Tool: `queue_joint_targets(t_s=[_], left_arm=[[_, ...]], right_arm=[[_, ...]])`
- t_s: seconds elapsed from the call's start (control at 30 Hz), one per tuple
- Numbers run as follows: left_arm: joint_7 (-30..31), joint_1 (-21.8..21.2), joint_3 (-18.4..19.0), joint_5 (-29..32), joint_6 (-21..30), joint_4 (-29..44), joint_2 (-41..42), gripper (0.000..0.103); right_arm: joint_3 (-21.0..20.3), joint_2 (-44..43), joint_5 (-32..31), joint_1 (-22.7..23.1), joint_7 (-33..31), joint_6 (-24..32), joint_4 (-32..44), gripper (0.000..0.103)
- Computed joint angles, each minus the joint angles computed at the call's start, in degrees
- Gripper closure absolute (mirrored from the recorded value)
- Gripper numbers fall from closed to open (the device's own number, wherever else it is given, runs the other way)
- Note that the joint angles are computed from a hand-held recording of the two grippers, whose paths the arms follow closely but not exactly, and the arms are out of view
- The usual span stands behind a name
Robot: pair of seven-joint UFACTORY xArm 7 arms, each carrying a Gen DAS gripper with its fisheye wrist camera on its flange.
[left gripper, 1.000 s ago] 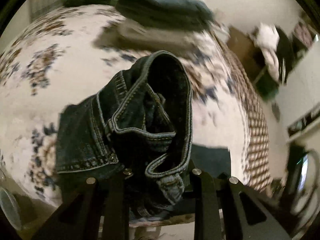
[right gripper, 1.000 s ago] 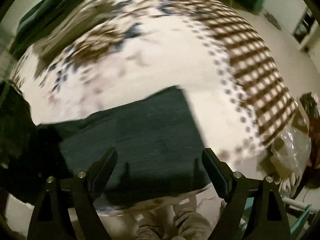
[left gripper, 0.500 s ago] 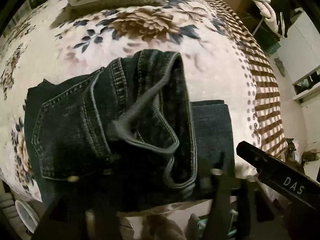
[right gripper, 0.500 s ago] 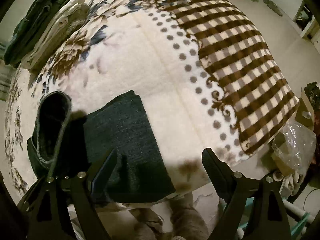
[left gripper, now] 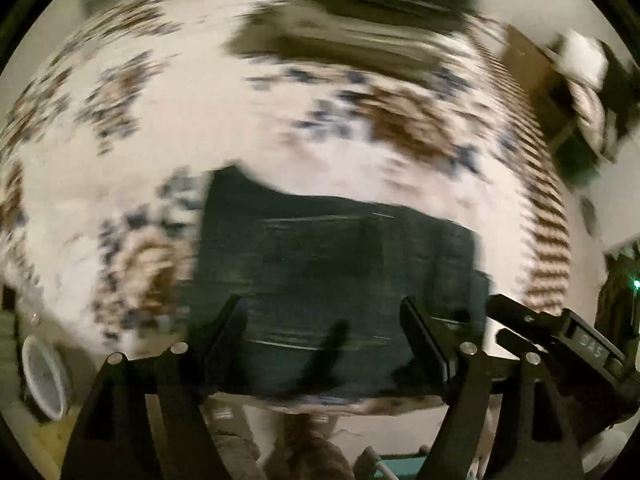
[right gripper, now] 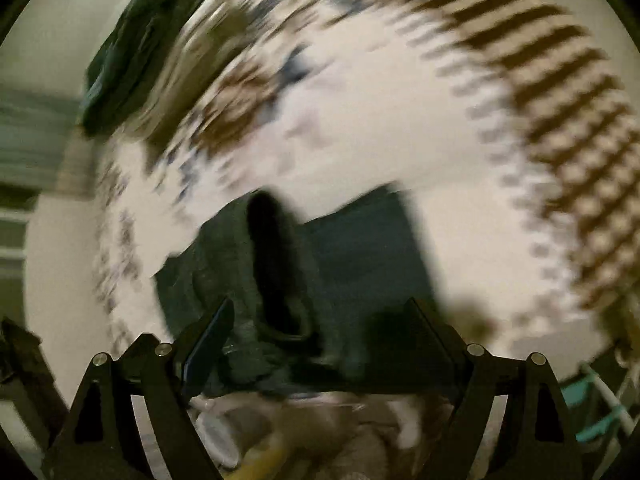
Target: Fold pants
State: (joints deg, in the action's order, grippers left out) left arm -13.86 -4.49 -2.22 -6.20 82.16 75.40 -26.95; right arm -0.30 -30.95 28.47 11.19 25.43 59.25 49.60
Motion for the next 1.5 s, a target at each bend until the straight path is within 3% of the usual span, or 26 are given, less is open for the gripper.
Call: queue_joint_targets(t_s=[0.07,0.17,0.23,0.3,0.37,0.47,0.77,0.97,1.03,1.07,1.1,1.2,1.27,1.37,1.5], left_arm=[[0.08,1.56,0.62,2.85,0.62,-0.62,0.55,0.026],[0.17,3.45,1.68,5.09,0.87,-1.97,1.17,0.026],[0.44,4.33,1.95,6.32,0.70,-2.77,1.40,0.026],[0.29,4.99,2.34,6.44,0.67,-3.07,1.48,0.026],[0.38,5.35,2.86,5.80,1.09,-2.70,1.70,0.026],[0.54,5.46,3.54,3.89,1.45,-2.08,1.83,0.026],[-1.56,3.61,2.67,-2.57,0.65,-2.87,3.63,0.026],[-1.64,2.05,1.49,-2.76,-1.02,-4.50,5.29,0.026],[-1.21,1.72,1.37,-2.55,-1.80,-5.41,5.73,0.026],[-1.05,1.63,1.26,-2.18,-1.93,-5.69,6.08,0.025],[-0.98,1.58,1.24,-1.98,-1.98,-5.81,6.33,0.025],[-0.97,1.52,1.76,-3.18,-2.32,-6.01,6.71,0.025],[-0.67,1.43,1.80,-3.34,-2.28,-5.86,6.68,0.025],[-0.56,1.37,2.24,-4.71,-1.56,-6.11,6.36,0.025],[-0.35,1.65,3.12,-6.73,-0.58,-7.73,4.89,0.025]], right_arm=[[-0.88,4.27,4.67,2.85,-4.43,-2.49,0.89,0.013],[-0.18,11.28,7.37,3.85,-6.09,-0.93,3.74,0.013],[1.77,13.38,5.35,3.04,-4.66,-1.41,4.64,0.018],[2.86,13.11,4.65,2.81,-3.96,-2.77,4.22,0.065],[3.85,10.82,2.80,2.65,-2.33,-3.28,4.06,0.077],[4.53,6.98,-1.41,2.00,1.43,-0.79,5.75,0.086],[-0.66,-4.23,-10.18,-4.67,7.00,8.68,3.06,0.087],[-2.02,-4.61,-10.38,-6.85,4.09,7.58,-2.27,0.087],[-1.81,-4.81,-10.25,-7.09,3.66,6.74,-3.65,0.084],[-2.11,-4.81,-9.89,-7.26,3.66,6.81,-4.24,0.074],[-2.49,-4.89,-9.62,-7.63,3.85,7.10,-4.85,0.055],[-2.52,-7.84,-10.17,-9.37,4.91,6.46,-7.46,0.019],[-2.89,-12.18,-8.82,-9.33,4.78,3.94,-10.52,0.015],[-5.19,-14.58,-2.63,-6.95,4.54,3.14,-14.48,0.013],[-6.53,-15.54,6.62,-5.45,6.13,-2.47,-21.32,0.013]])
